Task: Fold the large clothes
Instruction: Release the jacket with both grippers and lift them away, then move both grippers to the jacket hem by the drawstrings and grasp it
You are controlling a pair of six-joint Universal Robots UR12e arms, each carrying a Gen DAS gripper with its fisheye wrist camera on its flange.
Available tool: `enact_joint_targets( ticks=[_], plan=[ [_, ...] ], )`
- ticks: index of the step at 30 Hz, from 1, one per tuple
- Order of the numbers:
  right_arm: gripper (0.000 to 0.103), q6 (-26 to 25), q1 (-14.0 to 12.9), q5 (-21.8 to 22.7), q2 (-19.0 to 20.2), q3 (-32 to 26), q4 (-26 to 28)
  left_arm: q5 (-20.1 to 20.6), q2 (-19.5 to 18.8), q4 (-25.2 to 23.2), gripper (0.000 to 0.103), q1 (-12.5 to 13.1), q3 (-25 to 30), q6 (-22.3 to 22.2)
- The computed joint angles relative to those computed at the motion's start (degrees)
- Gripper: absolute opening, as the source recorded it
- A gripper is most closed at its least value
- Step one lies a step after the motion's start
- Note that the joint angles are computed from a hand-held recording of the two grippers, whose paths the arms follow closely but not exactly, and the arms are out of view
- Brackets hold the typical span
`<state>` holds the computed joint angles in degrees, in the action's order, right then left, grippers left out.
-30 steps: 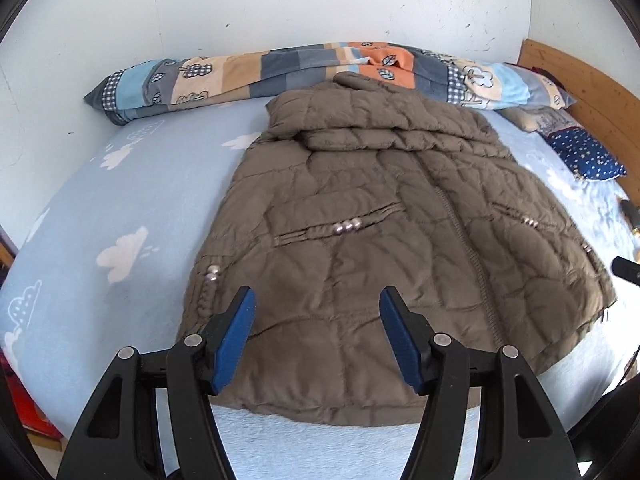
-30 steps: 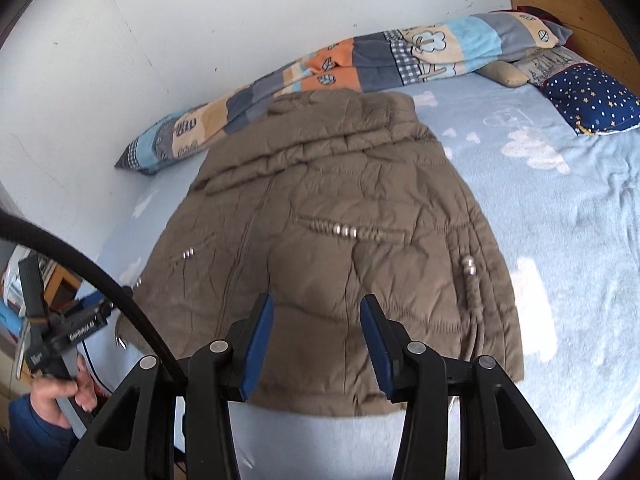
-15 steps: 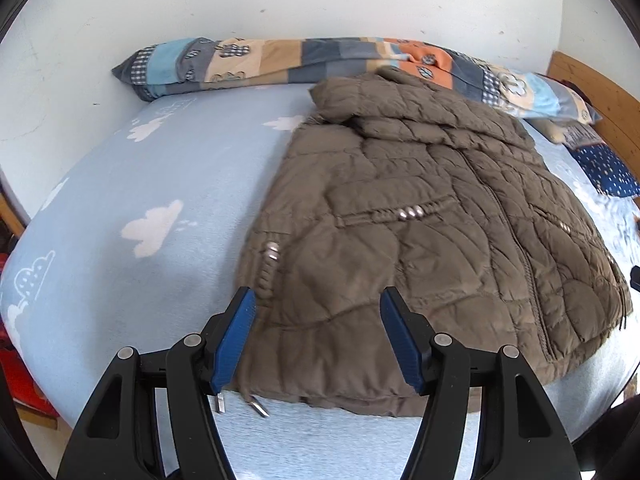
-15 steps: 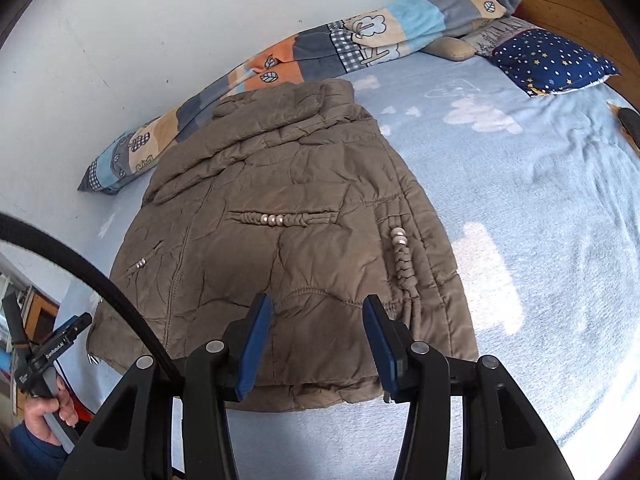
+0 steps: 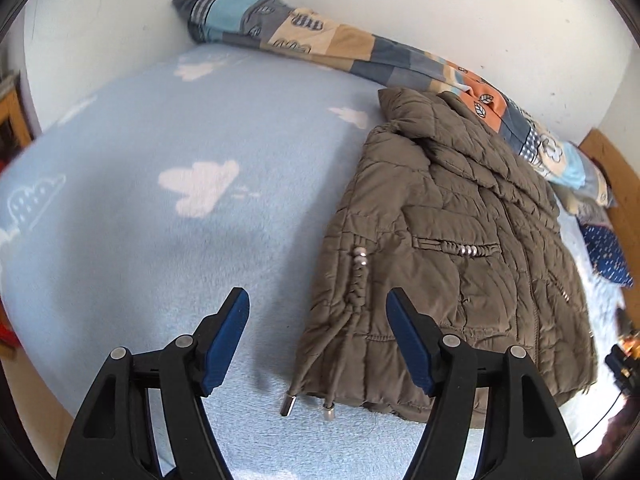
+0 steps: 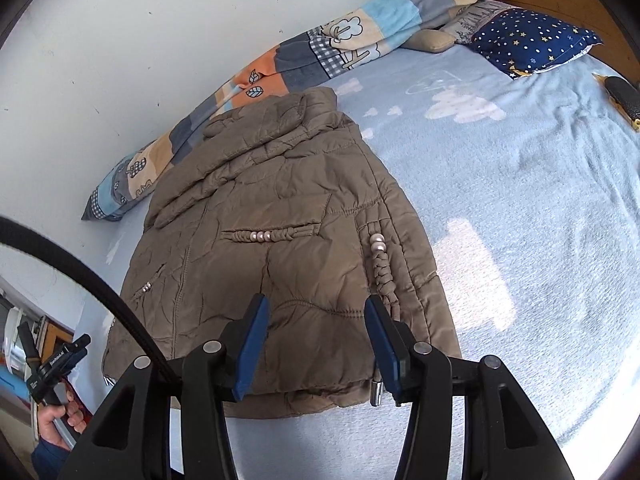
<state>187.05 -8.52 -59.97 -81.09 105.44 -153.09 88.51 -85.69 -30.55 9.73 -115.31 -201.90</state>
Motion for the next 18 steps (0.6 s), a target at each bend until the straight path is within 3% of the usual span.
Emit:
enact_joint_targets(
  ticks=[8, 18],
  plan=[
    [0.057, 1.98, -1.19, 1.66, -0.2, 0.56, 0.09, -18.74, 0.27, -4.1, 0.073, 6.21, -1.87, -5.68],
    [0.057, 2.6, -1.55, 2.91, -0.43, 0.79, -0.27, -26.02, -0.67, -6.45, 0.073, 6.42, -2.3, -3.21]
  ],
)
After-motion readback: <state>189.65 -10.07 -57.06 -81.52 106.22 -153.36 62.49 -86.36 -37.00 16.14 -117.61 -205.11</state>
